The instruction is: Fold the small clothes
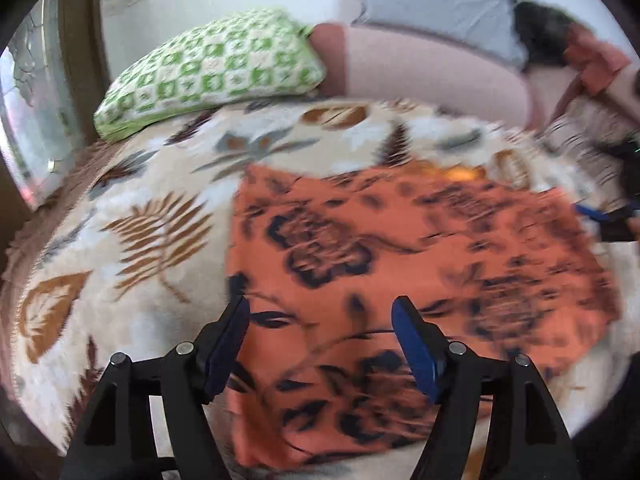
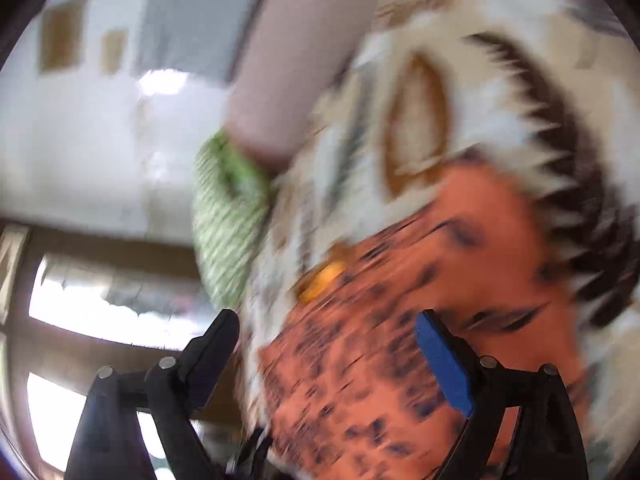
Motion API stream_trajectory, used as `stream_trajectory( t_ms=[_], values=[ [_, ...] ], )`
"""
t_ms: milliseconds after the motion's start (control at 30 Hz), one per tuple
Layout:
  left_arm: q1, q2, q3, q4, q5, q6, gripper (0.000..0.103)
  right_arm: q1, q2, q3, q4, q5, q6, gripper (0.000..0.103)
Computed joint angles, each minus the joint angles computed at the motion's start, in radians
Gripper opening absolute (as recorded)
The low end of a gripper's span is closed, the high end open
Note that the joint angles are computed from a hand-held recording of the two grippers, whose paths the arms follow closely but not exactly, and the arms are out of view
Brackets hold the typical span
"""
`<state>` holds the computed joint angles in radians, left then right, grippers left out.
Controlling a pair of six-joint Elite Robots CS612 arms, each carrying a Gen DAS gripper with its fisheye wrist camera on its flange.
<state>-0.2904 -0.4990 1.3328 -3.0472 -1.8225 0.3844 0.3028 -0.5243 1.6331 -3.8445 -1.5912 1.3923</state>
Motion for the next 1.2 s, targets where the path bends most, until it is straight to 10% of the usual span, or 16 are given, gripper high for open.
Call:
stream_trajectory(
  t_ms=[133, 367, 600, 767, 1000, 1200],
  values=[
    [0.016, 0.031, -0.09, 0.185, -0.003, -0.134, 0.083, -0.011, 0.02, -0.024, 0.188, 0.014, 0.063, 0.094],
    [0.029, -0.003, -0.036, 0.032, -0.037, -0.155, 0.082, 0.069, -0.033, 0.012, 0.051, -0.119, 0.018, 0.094],
    [0.029, -0.039, 0.014, 0.126, -0.085, -0.145, 0.082, 0.16, 0.03, 0.056, 0.003, -0.245, 0.257, 0.088],
    [0.033, -0.071, 0.071, 0.051, -0.104, -0.124, 0.083, 0.206, -0.021, 0.095, -0.086, -0.376, 0.09, 0.092],
    [0.019, -0.094, 0.103, 0.089, -0.096, -0.1, 0.083, 0.252, 0.025, 0.113, -0.075, -0.484, 0.457, 0.093],
    [-0.001, -0.106, 0.116, 0.069, -0.08, -0.08, 0.083, 0.236, 0.025, 0.133, -0.057, -0.506, 0.522, 0.093]
  ],
)
